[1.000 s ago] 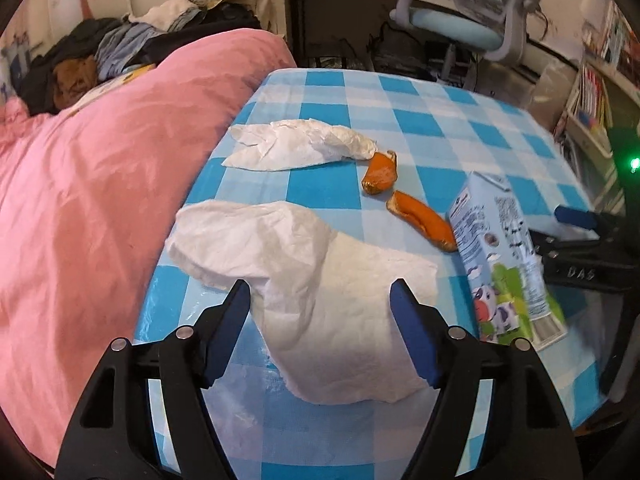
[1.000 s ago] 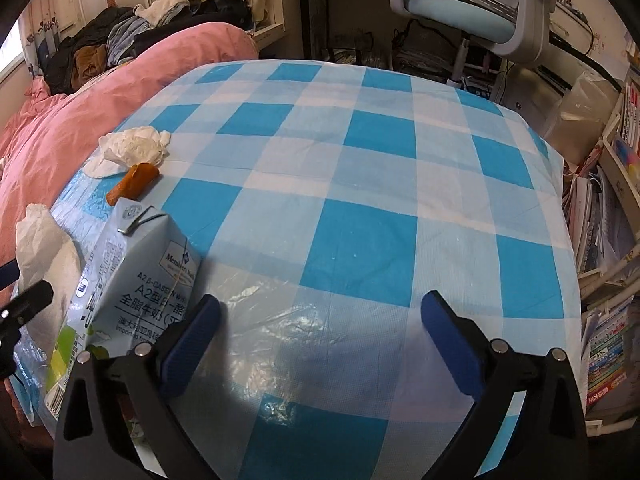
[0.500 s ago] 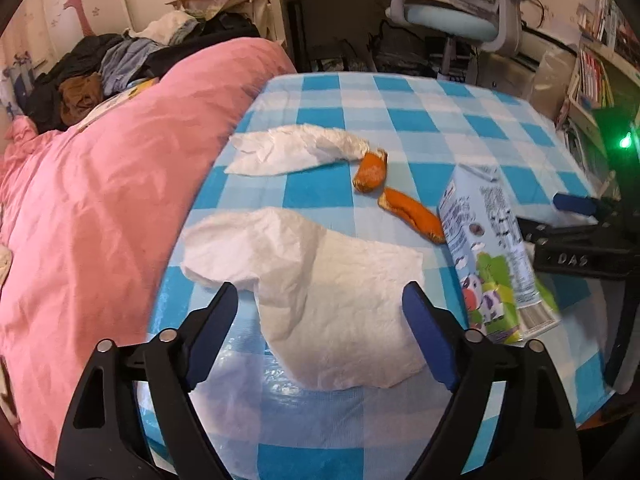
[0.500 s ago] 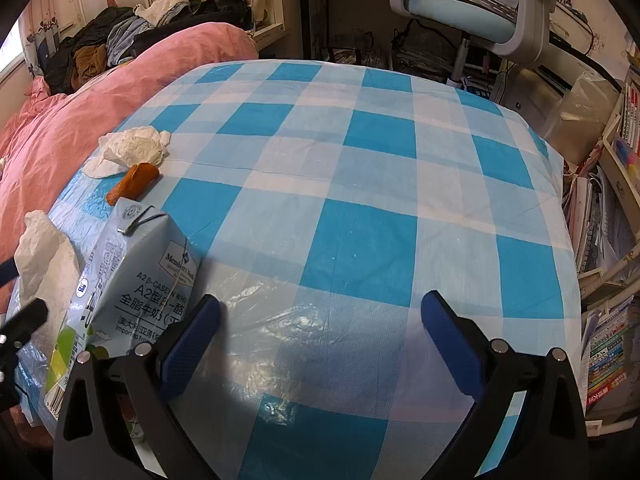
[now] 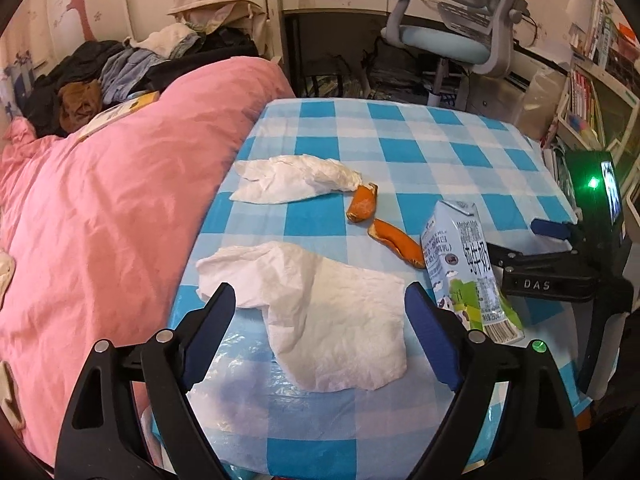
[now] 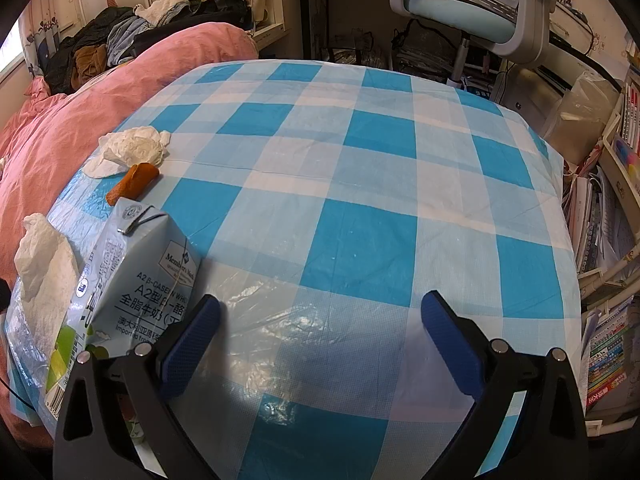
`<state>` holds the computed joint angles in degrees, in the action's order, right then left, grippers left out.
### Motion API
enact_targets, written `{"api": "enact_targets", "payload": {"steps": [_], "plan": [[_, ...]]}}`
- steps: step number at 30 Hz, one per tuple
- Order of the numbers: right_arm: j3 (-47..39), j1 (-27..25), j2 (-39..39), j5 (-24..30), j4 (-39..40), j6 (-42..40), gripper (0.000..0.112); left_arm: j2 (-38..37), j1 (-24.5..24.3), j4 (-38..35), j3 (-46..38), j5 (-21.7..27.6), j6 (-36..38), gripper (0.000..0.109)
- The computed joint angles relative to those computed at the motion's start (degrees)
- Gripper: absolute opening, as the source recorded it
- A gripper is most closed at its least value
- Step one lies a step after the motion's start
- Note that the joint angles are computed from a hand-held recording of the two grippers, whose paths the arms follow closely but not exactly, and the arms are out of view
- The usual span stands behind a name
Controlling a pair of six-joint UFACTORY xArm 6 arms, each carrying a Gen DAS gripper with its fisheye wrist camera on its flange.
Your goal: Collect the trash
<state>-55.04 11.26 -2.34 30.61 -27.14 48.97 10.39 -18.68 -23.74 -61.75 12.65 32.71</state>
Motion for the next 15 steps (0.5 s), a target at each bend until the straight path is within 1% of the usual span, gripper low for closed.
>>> {"api": "enact_targets", "payload": {"steps": [3, 9, 12, 15], "plan": [[0.08, 0.05, -0.1, 0.03, -0.02, 0.05, 0.097, 0.0, -0.34, 2.75, 0.55, -1.0, -1.87, 0.084], [0.02, 0.03, -0.03, 0.03, -0.01, 0.01, 0.097, 0.04, -0.59, 6.6, 1.66, -1.84, -2.44, 0.084], [0.04, 0.05, -0.07, 0.06, -0.01, 0.02, 0.097, 0.52, -0.05, 4.55, 0.64, -0.17, -1.7, 0.084], [0.15, 0.12, -0.22, 0.13, -0.03, 0.08, 0.097, 1.58, 1.04, -1.92, -1.83, 4.02, 2.22, 0.084]]}}
